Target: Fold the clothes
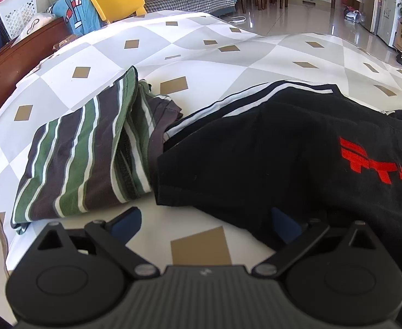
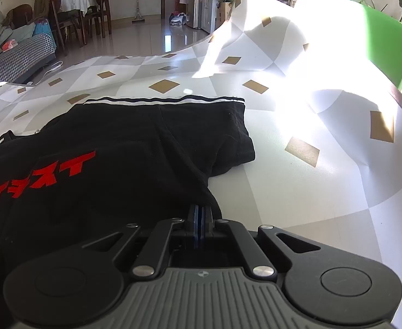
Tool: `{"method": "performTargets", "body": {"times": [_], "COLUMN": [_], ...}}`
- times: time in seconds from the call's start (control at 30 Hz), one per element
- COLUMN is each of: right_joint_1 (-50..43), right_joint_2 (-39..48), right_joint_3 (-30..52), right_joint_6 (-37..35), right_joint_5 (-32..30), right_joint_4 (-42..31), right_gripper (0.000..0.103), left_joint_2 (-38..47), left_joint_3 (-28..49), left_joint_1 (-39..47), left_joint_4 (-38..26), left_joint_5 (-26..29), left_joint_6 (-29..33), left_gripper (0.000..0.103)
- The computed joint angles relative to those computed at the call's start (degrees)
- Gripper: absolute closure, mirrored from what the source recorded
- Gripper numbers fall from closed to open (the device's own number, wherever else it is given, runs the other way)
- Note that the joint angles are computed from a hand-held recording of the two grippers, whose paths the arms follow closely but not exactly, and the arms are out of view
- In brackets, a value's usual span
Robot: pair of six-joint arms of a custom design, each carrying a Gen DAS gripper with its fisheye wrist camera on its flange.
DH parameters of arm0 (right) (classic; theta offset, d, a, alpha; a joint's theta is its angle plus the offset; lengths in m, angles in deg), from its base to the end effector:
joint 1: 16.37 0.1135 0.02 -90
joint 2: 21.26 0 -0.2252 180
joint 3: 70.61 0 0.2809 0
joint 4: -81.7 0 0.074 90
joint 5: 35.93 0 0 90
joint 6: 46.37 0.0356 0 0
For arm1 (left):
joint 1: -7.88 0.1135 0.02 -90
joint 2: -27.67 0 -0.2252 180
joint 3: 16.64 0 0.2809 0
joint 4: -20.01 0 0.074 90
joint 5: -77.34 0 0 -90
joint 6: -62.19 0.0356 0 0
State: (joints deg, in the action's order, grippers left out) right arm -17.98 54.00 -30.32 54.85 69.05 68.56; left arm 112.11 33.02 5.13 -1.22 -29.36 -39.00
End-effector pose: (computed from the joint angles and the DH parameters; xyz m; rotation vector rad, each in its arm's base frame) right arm 0.2649 -0.0167 0.0896 0.3855 2.3549 -0.2358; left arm 0.2895 -0.0037 0.0878 -0.2966 2.4917 0.2722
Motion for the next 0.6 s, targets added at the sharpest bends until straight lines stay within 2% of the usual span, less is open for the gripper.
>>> {"method": "performTargets", "body": {"times": [0.2, 0.37, 0.6], "right_joint_1": [-0.67, -1.31, -2.05], "right_joint_2": [0.22, 0.03, 0.46], "right_joint_3": [0.49, 0.70, 1.31], "right_joint_6": [-0.13, -0.26, -0.18], "right_joint_5": [-0.81, -1.66, -2.56], "right_joint_4": [-0.56, -1.21, -1.71], "right_gripper": [0.103, 0.103, 0.103], "left_joint_2": [-0.67, -0.86, -0.91], "left_joint_3": [-0.46, 0.33, 0.79], "left_joint_1": [-0.52, 1.08, 0.15], "left_joint_4": [-0.26, -2.52, -4.19], "left_joint_5": [-3.74, -3.52, -6.52], "left_joint_6": [2.72, 1.28, 1.03], "left_gripper": [0.000, 0.000, 0.000]}}
